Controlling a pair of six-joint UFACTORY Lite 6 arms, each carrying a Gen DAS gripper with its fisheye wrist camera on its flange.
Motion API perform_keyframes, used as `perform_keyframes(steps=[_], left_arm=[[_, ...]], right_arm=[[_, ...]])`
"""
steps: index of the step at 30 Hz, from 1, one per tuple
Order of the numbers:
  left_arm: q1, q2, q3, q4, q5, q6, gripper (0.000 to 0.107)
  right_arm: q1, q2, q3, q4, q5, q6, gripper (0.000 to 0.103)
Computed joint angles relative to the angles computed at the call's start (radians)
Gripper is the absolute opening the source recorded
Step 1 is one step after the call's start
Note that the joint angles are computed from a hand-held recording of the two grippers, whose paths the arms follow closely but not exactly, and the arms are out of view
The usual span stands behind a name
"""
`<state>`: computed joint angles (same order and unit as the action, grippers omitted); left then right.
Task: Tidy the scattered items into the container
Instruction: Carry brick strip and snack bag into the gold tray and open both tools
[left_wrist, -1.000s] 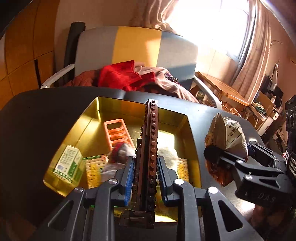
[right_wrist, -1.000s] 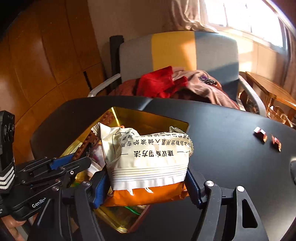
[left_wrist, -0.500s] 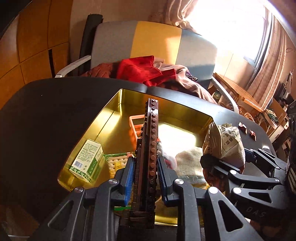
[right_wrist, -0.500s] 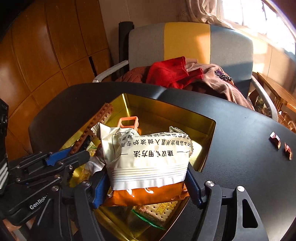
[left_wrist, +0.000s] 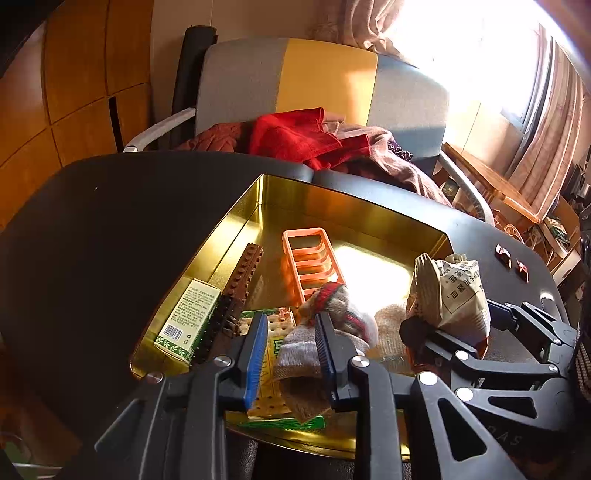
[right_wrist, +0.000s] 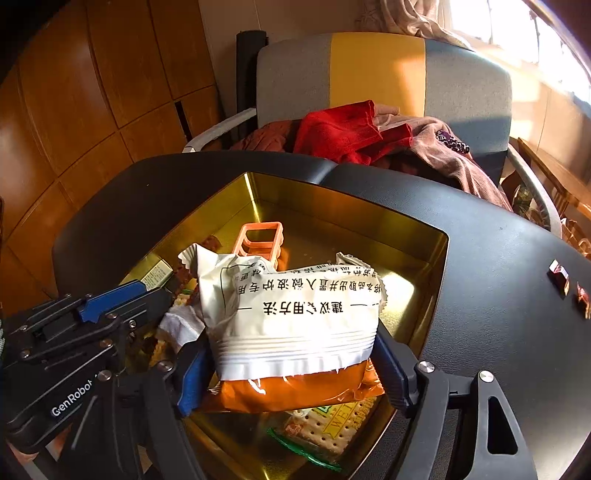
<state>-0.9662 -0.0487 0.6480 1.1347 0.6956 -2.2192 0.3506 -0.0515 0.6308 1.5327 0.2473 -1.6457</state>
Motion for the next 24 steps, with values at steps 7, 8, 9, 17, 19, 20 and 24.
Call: perform_keyframes(steps=[7,8,9,17,19,20,24], left_arm=[[-0.014,-0.012,-0.013,-0.018,0.016,-0.008,0.03],[-0.018,-0.013,-0.014,-0.022,0.021,-0.007,0.031],[-0.021,-0.013,-0.015,-0.025,0.025,-0.007,0.033],[-0.045,-0.032,-0.03,-0.061,0.073,-0.012,0.043],[-0.044,-0.057,-0.049,-0.066,0.079,-0.023,0.044],[-0.044,-0.069,-0.058,-0.069,0.081,-0.027,0.045],[-0.054,-0.088,-0.076,-0.078,0.094,-0.033,0.045]], right_arm=[[-0.01,0.001,-0.003,0.01,0.02,0.0,0.087],[-0.01,-0.001,-0.006,0.011,0.021,0.0,0.087],[-0.008,-0.005,-0.009,0.015,0.02,-0.001,0.088],[-0.033,-0.038,-0.02,-0.004,0.09,0.034,0.091],[-0.039,-0.026,0.001,-0.053,0.132,0.066,0.094],[-0.015,-0.009,0.024,-0.133,0.097,0.141,0.095],[-0.039,-0.023,0.03,-0.15,0.135,0.161,0.094]])
